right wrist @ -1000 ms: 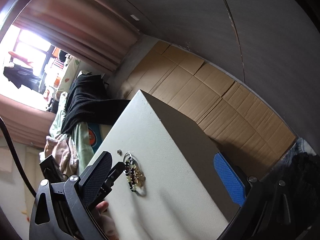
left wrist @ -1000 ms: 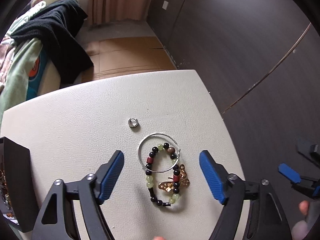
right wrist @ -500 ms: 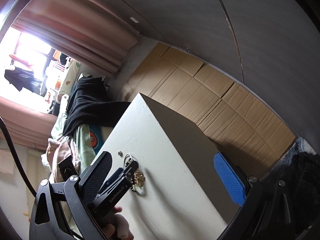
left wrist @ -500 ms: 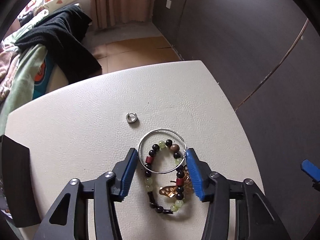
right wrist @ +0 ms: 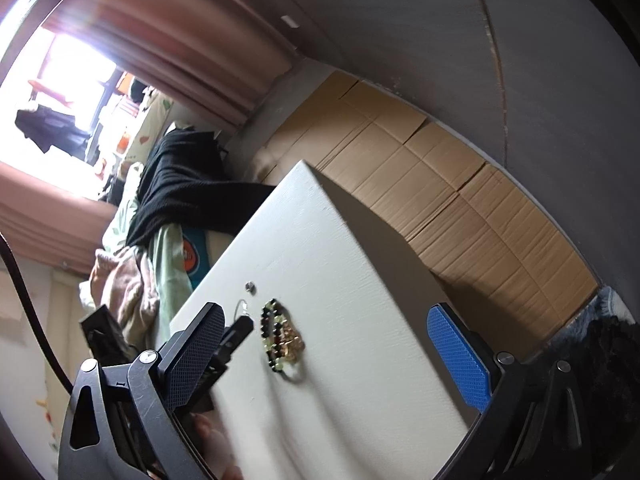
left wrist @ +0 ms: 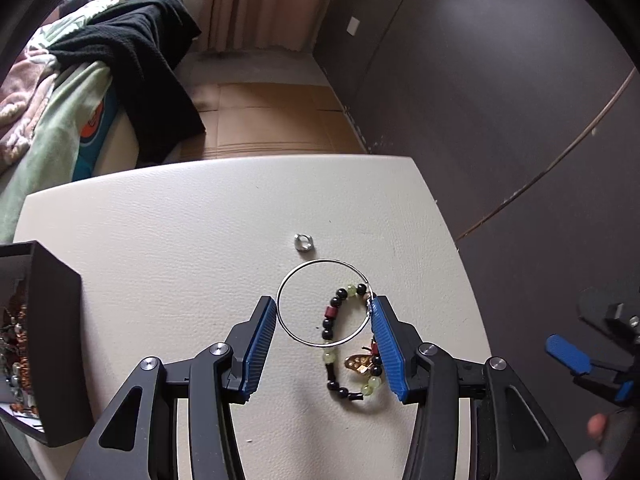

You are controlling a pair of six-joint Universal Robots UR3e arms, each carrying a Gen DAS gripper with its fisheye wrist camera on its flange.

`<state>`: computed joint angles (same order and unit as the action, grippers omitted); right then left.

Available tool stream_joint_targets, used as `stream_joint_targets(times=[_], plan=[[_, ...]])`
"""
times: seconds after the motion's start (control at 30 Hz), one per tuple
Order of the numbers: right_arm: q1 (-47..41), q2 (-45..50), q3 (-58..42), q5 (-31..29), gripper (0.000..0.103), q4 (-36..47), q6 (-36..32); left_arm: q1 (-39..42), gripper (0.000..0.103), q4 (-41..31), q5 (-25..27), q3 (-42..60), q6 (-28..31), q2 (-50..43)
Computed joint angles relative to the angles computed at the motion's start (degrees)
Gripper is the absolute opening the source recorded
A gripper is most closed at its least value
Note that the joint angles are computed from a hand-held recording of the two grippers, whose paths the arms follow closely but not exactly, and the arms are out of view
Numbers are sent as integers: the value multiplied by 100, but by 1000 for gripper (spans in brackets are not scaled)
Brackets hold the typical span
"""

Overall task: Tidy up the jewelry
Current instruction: 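Lift the silver hoop with the left tool while the right tool grasps the bead bracelet, then carry the hoop and bead bracelet over the black box and release both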

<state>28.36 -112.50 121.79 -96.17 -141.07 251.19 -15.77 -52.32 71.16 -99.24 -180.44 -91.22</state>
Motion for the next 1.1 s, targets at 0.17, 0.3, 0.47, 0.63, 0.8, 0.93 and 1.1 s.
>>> stream_joint_targets(times=[0.17,0.3,0.47,0.63,0.8,0.93,1.1], plan=[[201,595,-310,10,73,-305,-178,453,51,-223,-296,-111,109,436],[291,1148,-556,243,55,-629,-237,832,51,-451,-555,-477,234,1018],[525,1962,-1188,289,50,-560,-307,1262,51,-878,-790,-658,539,1478],[560,2552,-1529,543,41,-539,-428,1898,51,-1340,-1235,-650,837,1948],[576,3013,-1799,645,28,-481,-446,2297,51,-1638,-1379,-645,1098,2151],[625,3137,-1870,483,13,-364,-306,2768,51,-2042,-1592,-673,1420,2409],[745,2998,-1771,256,10,-428,-159,3327,51,-2603,-1799,-665,1864,2713]])
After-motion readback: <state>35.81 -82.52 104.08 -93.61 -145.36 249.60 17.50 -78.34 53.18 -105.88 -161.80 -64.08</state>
